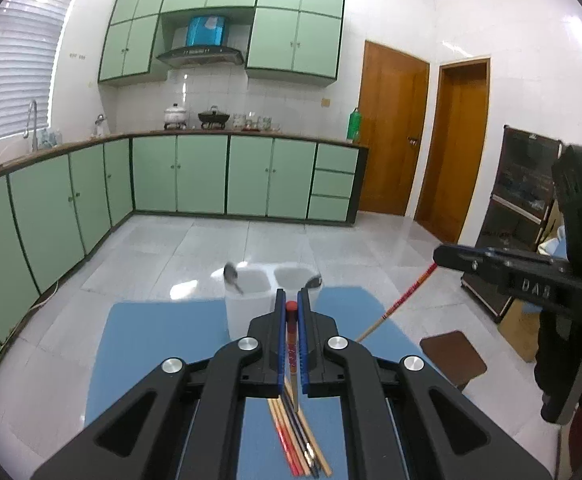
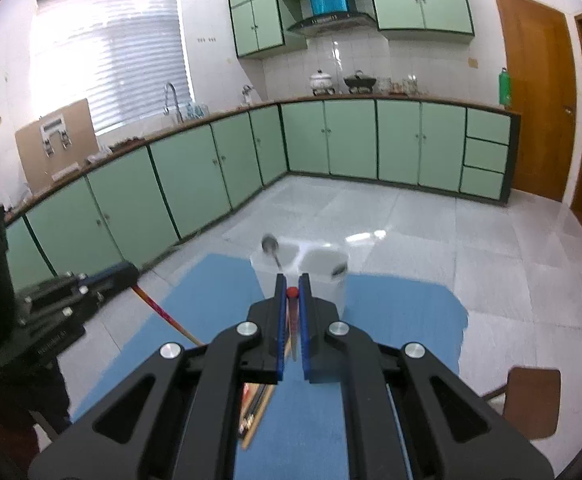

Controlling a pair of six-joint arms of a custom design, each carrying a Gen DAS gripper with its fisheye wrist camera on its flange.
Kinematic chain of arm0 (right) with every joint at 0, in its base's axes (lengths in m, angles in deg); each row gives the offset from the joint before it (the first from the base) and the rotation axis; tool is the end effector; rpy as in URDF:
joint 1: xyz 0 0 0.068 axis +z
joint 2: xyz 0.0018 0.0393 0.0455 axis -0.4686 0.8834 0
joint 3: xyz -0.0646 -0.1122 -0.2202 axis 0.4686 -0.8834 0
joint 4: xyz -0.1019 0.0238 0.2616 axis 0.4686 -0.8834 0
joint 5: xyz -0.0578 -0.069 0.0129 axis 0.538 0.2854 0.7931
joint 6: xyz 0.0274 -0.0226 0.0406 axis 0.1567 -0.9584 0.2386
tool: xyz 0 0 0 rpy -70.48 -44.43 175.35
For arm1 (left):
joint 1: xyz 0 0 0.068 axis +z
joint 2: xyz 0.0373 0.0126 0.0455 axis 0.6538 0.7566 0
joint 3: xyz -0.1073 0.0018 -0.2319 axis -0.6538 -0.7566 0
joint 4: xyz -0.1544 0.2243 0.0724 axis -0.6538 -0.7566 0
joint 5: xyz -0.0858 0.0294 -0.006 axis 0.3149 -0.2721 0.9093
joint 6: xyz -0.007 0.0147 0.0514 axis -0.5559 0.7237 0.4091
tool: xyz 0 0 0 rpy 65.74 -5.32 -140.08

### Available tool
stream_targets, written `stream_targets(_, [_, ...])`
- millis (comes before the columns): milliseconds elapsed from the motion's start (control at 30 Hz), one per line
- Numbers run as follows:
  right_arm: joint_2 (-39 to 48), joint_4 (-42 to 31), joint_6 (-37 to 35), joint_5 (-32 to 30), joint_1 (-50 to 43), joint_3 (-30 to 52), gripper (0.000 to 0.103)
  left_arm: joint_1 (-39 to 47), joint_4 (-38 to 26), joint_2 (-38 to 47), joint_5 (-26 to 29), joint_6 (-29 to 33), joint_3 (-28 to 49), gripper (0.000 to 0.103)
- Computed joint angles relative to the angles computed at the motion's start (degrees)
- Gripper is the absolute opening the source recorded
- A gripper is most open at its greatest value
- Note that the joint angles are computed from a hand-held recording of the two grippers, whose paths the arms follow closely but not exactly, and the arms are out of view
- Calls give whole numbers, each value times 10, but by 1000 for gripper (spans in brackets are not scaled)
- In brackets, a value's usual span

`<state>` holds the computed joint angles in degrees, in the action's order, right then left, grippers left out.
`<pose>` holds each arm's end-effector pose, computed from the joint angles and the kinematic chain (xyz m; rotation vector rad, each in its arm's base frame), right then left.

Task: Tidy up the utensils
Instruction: 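Lift both chopsticks and drop them into the white utensil holder, then return both grippers over the remaining chopsticks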

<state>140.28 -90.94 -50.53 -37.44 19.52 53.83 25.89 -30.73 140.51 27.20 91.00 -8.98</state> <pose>0.2199 0.2135 0.3878 -0.0594 2.1002 0.2371 0.2852 -0.0866 0.3708 0.4798 1.9529 -0.4342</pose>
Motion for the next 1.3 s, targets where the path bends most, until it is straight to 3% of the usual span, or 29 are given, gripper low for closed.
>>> stream_targets(200, [58, -21, -67, -39, -64, 136, 5, -15, 28, 86, -22, -1, 117, 5])
stream_targets(467, [190, -67, -127, -56, -134, 309, 5, -45, 85, 216, -93, 25, 255, 5])
stream_targets(633, [257, -73, -120, -86, -166, 342, 5, -53, 73, 317, -106, 27, 326, 5])
stream_targets(833, [316, -76, -97, -125, -187, 360, 6, -38, 30, 395, -73, 6, 383, 7])
stream_targets(867, [315, -70, -93, -126, -189, 352, 7, -34, 29, 398, -65, 2, 383, 9])
stream_targets(933, [307, -61, -84, -125, -190, 335, 10, -29, 35, 387, -60, 2, 362, 25])
stream_targets(1067, [255, -24, -71, -93, -182, 260, 31, -18, 47, 345, -53, 10, 306, 36])
stream_targets(1300, [86, 59, -19, -2, -126, 25, 61, -4, 74, 208, -62, 5, 134, 57])
